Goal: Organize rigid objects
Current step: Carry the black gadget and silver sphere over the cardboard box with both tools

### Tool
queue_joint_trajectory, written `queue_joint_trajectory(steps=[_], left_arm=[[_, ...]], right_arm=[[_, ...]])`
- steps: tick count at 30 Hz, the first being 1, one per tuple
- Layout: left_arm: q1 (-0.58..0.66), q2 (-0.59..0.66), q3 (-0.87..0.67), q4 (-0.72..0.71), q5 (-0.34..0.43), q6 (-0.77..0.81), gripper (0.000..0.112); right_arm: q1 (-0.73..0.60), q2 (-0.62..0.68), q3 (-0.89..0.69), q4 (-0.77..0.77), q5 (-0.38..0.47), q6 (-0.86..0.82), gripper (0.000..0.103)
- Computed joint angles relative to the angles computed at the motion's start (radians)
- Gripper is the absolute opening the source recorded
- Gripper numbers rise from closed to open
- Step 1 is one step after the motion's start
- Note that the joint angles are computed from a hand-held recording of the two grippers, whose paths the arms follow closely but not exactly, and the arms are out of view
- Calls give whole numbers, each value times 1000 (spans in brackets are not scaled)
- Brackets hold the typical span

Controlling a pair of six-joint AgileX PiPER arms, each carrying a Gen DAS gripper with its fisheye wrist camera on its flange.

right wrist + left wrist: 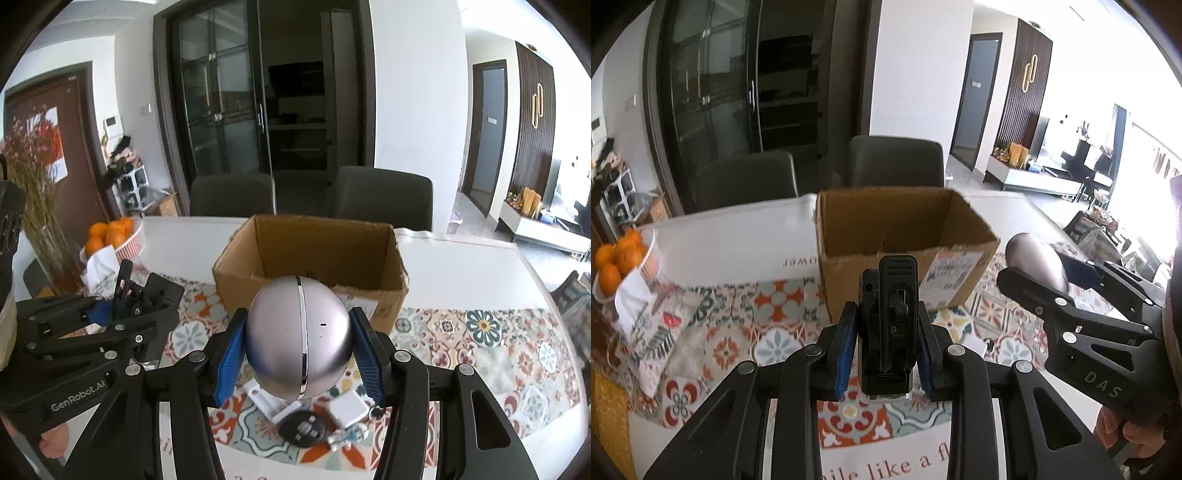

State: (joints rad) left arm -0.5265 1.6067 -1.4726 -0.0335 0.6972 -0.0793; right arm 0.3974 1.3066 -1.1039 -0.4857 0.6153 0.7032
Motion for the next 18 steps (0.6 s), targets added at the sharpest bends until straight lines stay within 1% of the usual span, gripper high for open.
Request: queue_joint_trajectory(steps=[7,12,16,18], left_arm=[[-14,98,-180,33,44,-14,29],[-11,180,-322,55,86,-25,29],[-2,282,-492,37,161,-3,29],[3,353,-612,33,222,-2,29]], right_arm=[[-106,41,-76,133,-43,-140,54],[-175,118,-189,254,-16,-270,54],[-234,197,-303,377,25,-405,54],[-254,235,-352,402,43,-437,54]])
